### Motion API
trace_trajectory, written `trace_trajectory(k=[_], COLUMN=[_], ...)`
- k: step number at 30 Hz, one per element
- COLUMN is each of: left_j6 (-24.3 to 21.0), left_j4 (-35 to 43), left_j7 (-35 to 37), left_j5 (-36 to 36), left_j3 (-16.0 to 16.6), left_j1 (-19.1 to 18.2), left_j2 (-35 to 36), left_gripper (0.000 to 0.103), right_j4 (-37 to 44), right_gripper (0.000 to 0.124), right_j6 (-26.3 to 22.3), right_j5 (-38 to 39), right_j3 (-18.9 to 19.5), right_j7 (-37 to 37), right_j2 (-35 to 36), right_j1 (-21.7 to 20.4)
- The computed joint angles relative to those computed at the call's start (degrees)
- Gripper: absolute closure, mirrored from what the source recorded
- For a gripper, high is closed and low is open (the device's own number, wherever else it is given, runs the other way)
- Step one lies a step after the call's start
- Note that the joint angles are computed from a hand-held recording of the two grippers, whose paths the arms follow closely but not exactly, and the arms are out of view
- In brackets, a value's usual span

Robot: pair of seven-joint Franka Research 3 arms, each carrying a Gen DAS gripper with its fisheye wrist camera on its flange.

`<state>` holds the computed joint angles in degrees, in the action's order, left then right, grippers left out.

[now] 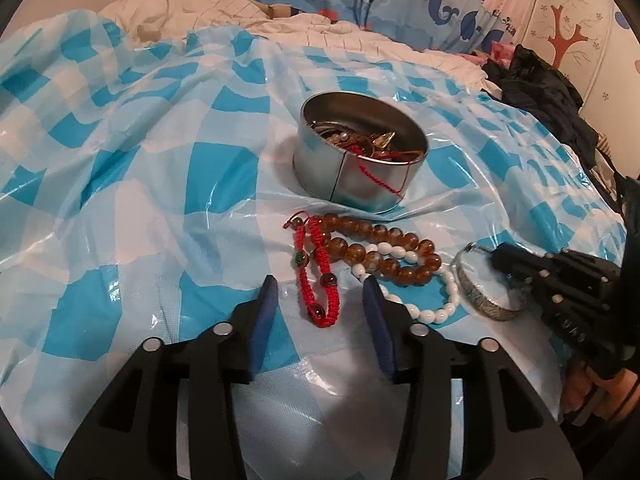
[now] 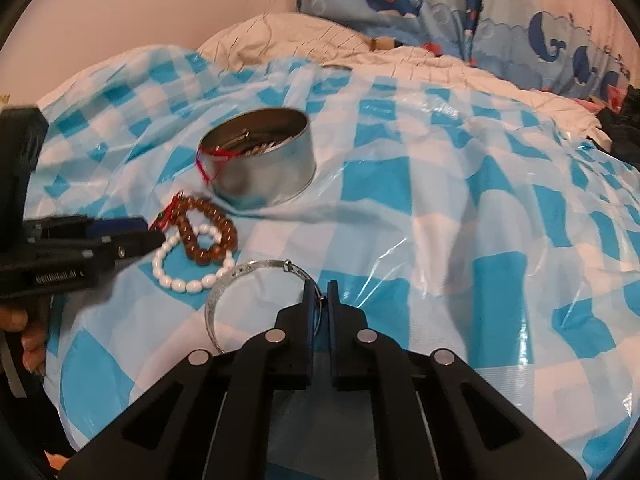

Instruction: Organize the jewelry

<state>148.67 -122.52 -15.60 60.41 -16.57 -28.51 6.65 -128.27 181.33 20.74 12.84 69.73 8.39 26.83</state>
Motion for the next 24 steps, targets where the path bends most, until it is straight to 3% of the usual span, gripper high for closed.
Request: trace_trajectory(k=[2,3,6,9,12,14,17,20,22,24], left_j6=[0.18,0.03,-2.31,-0.89,-1.57,-2.01,-2.63,-3.00,-2.97,-3.00], left_j4=[-0.12,-0.03,0.75,-0.33,-0.01,0.22,0.51,0.67,0.67,0.69], left_j7=[-0.48,-0.20,3.51,1.82,2.01,2.08,2.20,2.30,2.25,2.27], left_j5=[0.48,0.52,-1.68,-1.12,-1.16,-0.95,-0.71,-0.67,-0.64,-0.64], left_j3=[0.04,-0.01,-0.43,-0.07,-0.24,-0.27,-0.27,-0.24,-0.20,-0.18], left_j1=[-0.05,-0.08,-0.33,-0.09,-0.17,-0.34,-0.59,-0.77,-0.81,-0.84], left_j2=[-0.07,0.02,0.38,-0.40,-0.08,0.17,0.54,0.65,0.66,0.68], left_gripper=[0.060,0.065,0.093,0.094,0.093,0.093,0.093,0.093,0.093,0.093], right_j4=[0.22,0.30,0.09,0.83,1.35,1.06,0.65,-0.17,-0.58,-0.69], right_gripper=[0.117,0.117,0.117,0.114,0.091,0.091,0.098,0.118,0.118,0.118], right_j6=[0.21,0.20,0.48,-2.64,-3.74,-3.62,-3.63,-2.28,-1.08,-0.17], right_j5=[1.20,1.95,1.38,2.36,5.52,1.14,-3.63,-6.16,-6.42,-3.84], right_j3=[0.88,1.46,0.38,0.42,1.52,-1.32,-3.05,-3.65,-3.57,-1.17], right_j7=[-0.59,-1.14,-0.37,0.00,-2.50,0.59,2.62,3.86,4.41,2.82], right_j2=[0.00,-0.03,-0.32,-0.42,-0.26,-0.09,-0.08,-0.27,-0.37,-0.39], right_j1=[-0.86,-1.38,-0.39,-0.78,-1.81,0.69,2.41,3.05,2.88,0.73])
